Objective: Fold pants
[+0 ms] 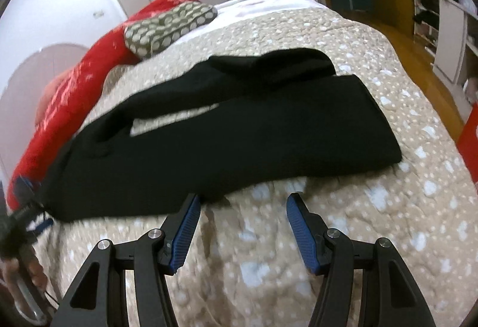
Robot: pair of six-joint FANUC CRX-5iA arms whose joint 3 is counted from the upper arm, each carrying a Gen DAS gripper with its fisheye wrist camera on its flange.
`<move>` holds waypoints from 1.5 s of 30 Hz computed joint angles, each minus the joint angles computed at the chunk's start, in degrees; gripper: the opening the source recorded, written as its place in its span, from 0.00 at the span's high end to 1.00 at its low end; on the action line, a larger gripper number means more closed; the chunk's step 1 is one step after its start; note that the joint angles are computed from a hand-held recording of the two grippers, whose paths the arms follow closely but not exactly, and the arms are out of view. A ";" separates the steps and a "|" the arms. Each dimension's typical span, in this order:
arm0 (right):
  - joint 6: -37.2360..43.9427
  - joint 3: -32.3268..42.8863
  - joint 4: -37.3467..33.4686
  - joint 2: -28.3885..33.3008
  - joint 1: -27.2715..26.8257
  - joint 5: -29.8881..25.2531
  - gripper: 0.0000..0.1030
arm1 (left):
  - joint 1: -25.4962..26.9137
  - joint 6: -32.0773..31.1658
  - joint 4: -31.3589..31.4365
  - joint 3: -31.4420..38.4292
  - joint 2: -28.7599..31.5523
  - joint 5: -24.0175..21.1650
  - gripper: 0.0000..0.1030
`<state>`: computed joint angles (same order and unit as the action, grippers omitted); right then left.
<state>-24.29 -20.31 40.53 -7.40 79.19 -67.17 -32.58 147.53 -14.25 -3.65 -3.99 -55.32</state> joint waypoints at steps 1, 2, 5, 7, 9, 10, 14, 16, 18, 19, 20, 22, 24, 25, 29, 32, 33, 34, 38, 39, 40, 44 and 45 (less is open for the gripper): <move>-0.60 -0.36 0.83 0.14 -0.74 1.04 0.43 | 0.47 0.04 0.58 0.13 0.38 0.42 0.26; -0.86 -0.31 1.15 0.45 -1.43 1.70 0.42 | 0.99 -0.69 1.68 0.14 0.80 1.27 0.26; -4.99 -2.76 4.57 -0.08 -3.85 5.85 0.45 | 2.29 -2.61 4.20 -0.23 1.88 4.15 0.26; -8.63 -4.95 7.26 -0.90 -5.43 8.62 0.70 | 2.10 -2.29 3.50 0.41 2.72 4.97 0.35; -10.87 -6.84 7.78 -2.28 -6.89 11.30 0.90 | 2.72 -3.87 4.98 -0.01 2.94 6.06 0.67; -12.14 -7.77 8.22 -3.04 -7.40 12.76 0.92 | 3.20 -4.57 6.24 -0.45 2.78 6.56 0.70; -9.03 -6.30 9.58 -3.35 -5.51 10.06 0.95 | 3.18 -5.09 6.34 -0.04 1.40 5.47 0.89; -7.40 -5.66 10.47 -3.79 -3.99 8.34 0.95 | 2.63 -5.27 5.89 0.20 0.36 4.49 0.90; -6.32 -5.07 11.06 -4.88 -1.96 6.76 0.95 | 2.22 -6.22 6.59 -0.29 -1.44 3.78 0.90; -5.69 -4.54 10.83 -5.21 -0.74 5.34 0.95 | 1.80 -6.68 6.44 -0.55 -2.46 3.48 0.90; -4.80 -3.92 10.46 -5.57 0.71 3.56 0.95 | 1.38 -6.98 6.05 -0.82 -3.43 3.19 0.90; -3.63 -3.45 10.15 -6.65 3.71 0.74 0.95 | 0.77 -7.49 6.17 -1.77 -5.12 2.37 0.90; -2.83 -3.06 8.56 -7.08 6.21 -2.04 0.95 | -0.23 -7.94 5.48 -2.33 -5.81 0.78 0.90; -2.64 -3.16 7.08 -7.24 7.12 -2.90 0.94 | -1.00 -7.85 4.36 -2.57 -5.80 -0.53 0.90; -6.99 -5.87 0.37 -8.50 7.65 -4.16 0.75 | -0.15 -8.11 6.14 -4.27 -4.78 -1.91 0.90; -20.64 -14.07 4.85 -14.45 8.13 -2.72 0.75 | -1.00 -7.64 4.46 -2.74 -4.01 -2.88 0.90; -24.51 -15.85 6.31 -16.06 8.53 -3.32 0.75 | -1.48 -7.29 3.60 -1.95 -3.63 -3.55 0.90; -26.47 -16.39 6.88 -16.73 8.89 -5.12 0.75 | -1.82 -6.96 3.08 -1.32 -3.28 -4.16 0.90; -17.12 -5.30 -4.60 -9.53 9.32 -26.67 0.75 | -2.10 -7.10 2.45 -0.45 -3.39 -5.77 0.84; -15.16 -3.74 -6.51 -8.86 9.32 -29.20 0.75 | -2.02 -7.33 2.49 -0.13 -3.48 -6.73 0.81; -15.20 -3.63 -6.24 -9.58 10.19 -29.71 0.75 | -1.84 -7.77 2.74 -0.08 -3.93 -7.36 0.81; -11.86 -3.13 0.55 -9.81 12.23 -26.94 0.75 | -2.57 -7.41 0.50 1.03 -5.56 -10.06 0.78; -7.91 -2.22 2.55 -8.80 11.43 -24.27 0.75 | -3.15 -7.01 -0.62 1.71 -5.65 -11.04 0.78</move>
